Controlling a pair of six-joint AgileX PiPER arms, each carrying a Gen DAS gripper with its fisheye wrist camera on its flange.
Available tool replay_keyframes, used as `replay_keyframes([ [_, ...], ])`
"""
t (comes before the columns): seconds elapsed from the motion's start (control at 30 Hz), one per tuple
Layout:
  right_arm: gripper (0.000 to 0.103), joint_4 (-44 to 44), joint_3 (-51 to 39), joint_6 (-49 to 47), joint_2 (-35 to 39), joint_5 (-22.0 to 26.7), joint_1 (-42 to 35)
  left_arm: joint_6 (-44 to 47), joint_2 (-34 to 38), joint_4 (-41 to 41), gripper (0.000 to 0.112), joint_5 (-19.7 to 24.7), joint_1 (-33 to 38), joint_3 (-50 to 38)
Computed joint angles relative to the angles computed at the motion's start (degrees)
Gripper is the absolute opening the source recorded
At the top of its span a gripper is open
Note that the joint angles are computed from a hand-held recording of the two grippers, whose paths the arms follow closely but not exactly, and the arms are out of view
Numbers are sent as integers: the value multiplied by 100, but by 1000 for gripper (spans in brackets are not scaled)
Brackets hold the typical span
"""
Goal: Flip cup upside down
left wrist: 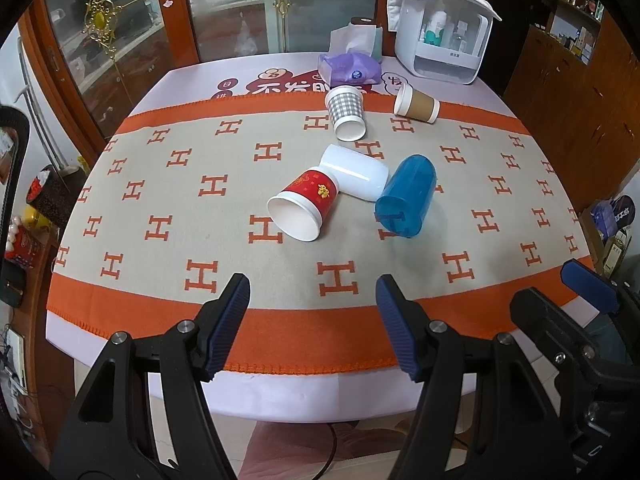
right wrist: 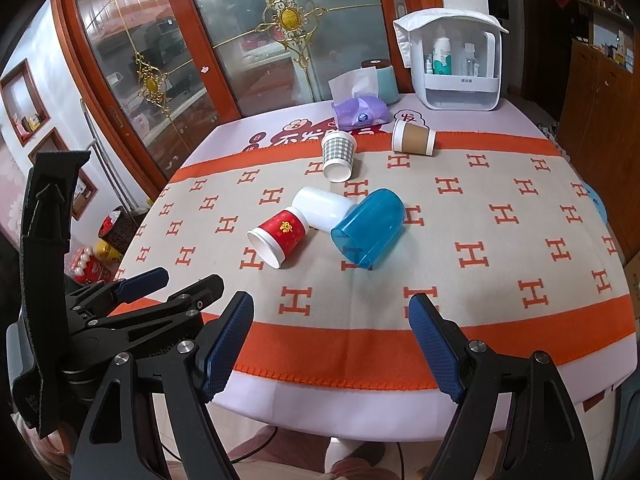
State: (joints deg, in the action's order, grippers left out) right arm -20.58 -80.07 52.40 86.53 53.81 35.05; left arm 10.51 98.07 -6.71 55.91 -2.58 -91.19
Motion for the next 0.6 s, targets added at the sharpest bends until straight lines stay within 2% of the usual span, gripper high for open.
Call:
replay_keyframes([
  [0.33,81,22,-53,-55,33,16,-36,118,35,-37,63,18,56,-10],
  [0.6,81,132,-70,-90,94,-31,-148,158,274,99,63,191,-39,-344],
])
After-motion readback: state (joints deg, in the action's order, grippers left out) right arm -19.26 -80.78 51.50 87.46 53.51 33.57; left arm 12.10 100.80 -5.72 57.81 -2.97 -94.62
